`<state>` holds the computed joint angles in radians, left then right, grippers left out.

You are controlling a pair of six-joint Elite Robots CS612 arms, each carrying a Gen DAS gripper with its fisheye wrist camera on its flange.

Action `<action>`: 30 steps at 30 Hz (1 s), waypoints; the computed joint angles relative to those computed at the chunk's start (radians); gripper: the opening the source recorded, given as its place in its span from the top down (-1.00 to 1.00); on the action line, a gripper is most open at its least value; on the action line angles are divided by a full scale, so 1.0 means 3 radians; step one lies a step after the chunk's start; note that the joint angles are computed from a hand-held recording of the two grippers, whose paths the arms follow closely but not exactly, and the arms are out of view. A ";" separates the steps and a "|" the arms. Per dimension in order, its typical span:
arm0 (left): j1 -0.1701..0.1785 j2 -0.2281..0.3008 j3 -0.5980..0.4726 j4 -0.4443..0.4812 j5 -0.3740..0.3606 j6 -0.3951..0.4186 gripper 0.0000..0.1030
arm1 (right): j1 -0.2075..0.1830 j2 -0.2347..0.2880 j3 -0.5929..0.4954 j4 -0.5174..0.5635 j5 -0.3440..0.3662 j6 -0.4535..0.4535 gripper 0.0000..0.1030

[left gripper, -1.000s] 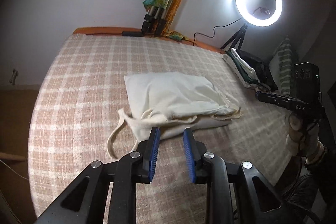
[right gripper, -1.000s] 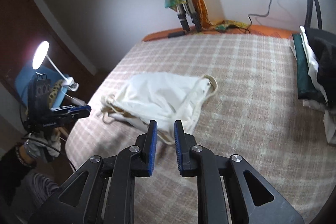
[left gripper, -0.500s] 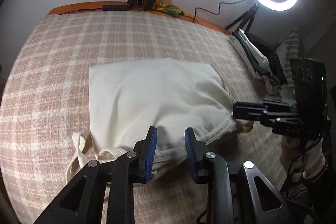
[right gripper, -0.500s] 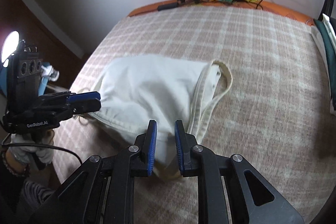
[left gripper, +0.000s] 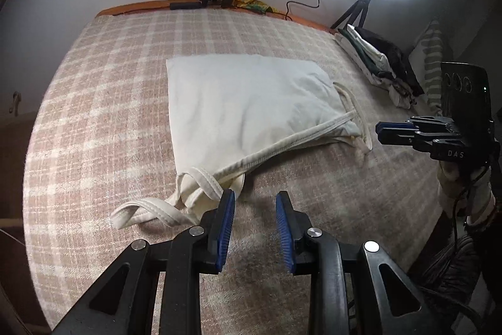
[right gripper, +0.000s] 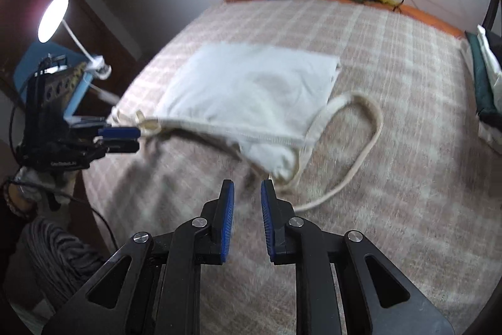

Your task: Fold small clothes

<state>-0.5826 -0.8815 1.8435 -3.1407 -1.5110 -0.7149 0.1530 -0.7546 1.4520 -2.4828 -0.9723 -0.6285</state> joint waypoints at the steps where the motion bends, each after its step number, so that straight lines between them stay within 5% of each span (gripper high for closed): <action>1: 0.0000 -0.0003 -0.0008 -0.0017 0.0029 0.0001 0.51 | -0.0005 0.0015 -0.0019 -0.0073 0.0039 0.0090 0.69; 5: 0.0014 0.0042 -0.0076 -0.0111 0.0082 -0.0049 0.48 | 0.0022 0.0182 -0.0265 -0.0183 -0.0018 0.0339 0.68; 10: 0.0012 0.0094 -0.0154 -0.0020 0.0144 -0.0021 0.49 | 0.0045 0.0435 -0.0708 0.0272 0.0039 0.0529 0.68; 14: 0.0009 0.0072 -0.0111 -0.0055 0.0266 -0.0058 0.46 | 0.0031 0.0501 -0.0915 0.1179 0.0240 0.0194 0.64; 18: 0.0022 0.0033 -0.0040 -0.0111 0.0411 -0.0120 0.41 | -0.0040 0.0289 -0.0673 0.1598 0.0224 -0.0500 0.64; 23: 0.0045 0.0034 -0.0018 -0.0160 0.0448 -0.0313 0.26 | -0.0114 0.0071 -0.0307 0.1326 0.0195 -0.0718 0.63; 25: 0.0051 0.0047 -0.0031 -0.0166 0.0426 -0.0358 0.21 | -0.0137 0.0047 -0.0236 0.1099 0.0231 -0.0544 0.61; 28: 0.0071 0.0082 -0.0071 -0.0175 0.0367 -0.0464 -0.16 | -0.0131 0.0087 -0.0191 0.0479 0.0235 -0.0002 0.04; 30: 0.0096 0.0120 -0.0099 -0.0198 0.0321 -0.0588 -0.20 | -0.0130 0.0154 -0.0251 0.0310 0.0305 0.0305 0.00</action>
<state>-0.5539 -0.8456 1.8137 -3.2000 -1.4146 -0.8911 0.1140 -0.7085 1.3766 -2.3899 -0.8810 -0.5372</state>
